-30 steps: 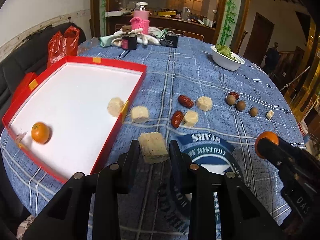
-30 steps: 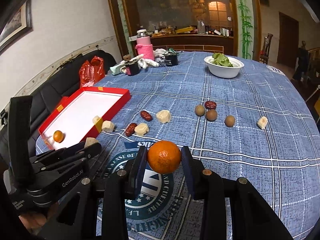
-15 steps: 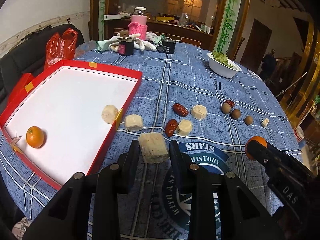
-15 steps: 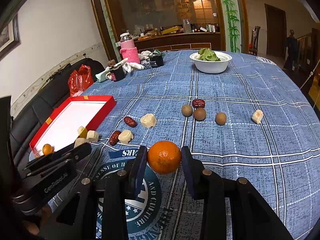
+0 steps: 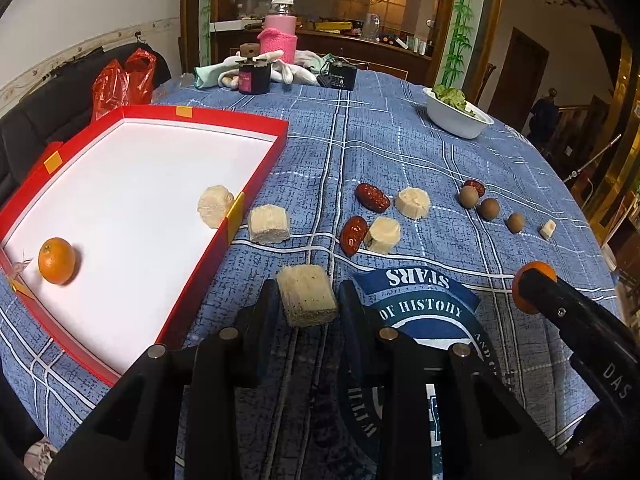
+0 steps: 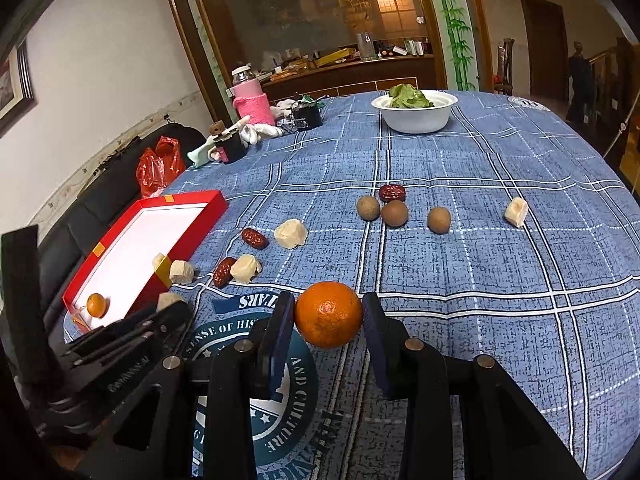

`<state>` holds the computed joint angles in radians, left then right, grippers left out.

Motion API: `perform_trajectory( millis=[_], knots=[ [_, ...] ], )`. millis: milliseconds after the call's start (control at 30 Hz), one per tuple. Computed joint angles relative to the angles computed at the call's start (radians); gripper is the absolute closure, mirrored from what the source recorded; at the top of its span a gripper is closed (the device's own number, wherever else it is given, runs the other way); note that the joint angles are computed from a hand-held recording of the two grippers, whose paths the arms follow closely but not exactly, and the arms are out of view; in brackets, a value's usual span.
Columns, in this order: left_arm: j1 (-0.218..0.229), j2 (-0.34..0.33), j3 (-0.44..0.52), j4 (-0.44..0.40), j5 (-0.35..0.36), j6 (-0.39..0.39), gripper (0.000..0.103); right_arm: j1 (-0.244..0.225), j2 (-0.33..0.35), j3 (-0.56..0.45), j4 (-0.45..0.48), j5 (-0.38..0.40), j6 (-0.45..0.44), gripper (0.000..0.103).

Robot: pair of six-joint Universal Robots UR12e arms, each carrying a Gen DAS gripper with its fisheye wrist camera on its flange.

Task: Organize fruits
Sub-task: 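Lift the cream cube with the left tool while the right tool holds the orange, then carry the cube in the left tool over the tray while the right tool carries the orange there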

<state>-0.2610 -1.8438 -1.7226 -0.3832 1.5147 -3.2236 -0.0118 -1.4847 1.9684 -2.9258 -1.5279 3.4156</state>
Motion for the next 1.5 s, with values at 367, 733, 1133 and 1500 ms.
perform_trajectory(
  millis=[367,733,1133,1500],
  knots=[
    [0.008,0.015,-0.013,0.033,-0.032,-0.008,0.075,0.002,0.005,-0.006,0.005,0.006,-0.005,0.067],
    [0.036,0.041,-0.027,0.065,-0.077,-0.043,0.075,0.028,0.008,-0.029,0.003,0.001,-0.031,0.067],
    [0.069,0.065,-0.034,0.086,-0.067,-0.073,0.075,0.070,0.028,-0.081,-0.002,0.009,-0.091,0.068],
    [0.109,0.075,-0.035,0.101,-0.046,-0.116,0.075,0.113,0.060,-0.154,-0.010,0.027,-0.164,0.068]
  ],
)
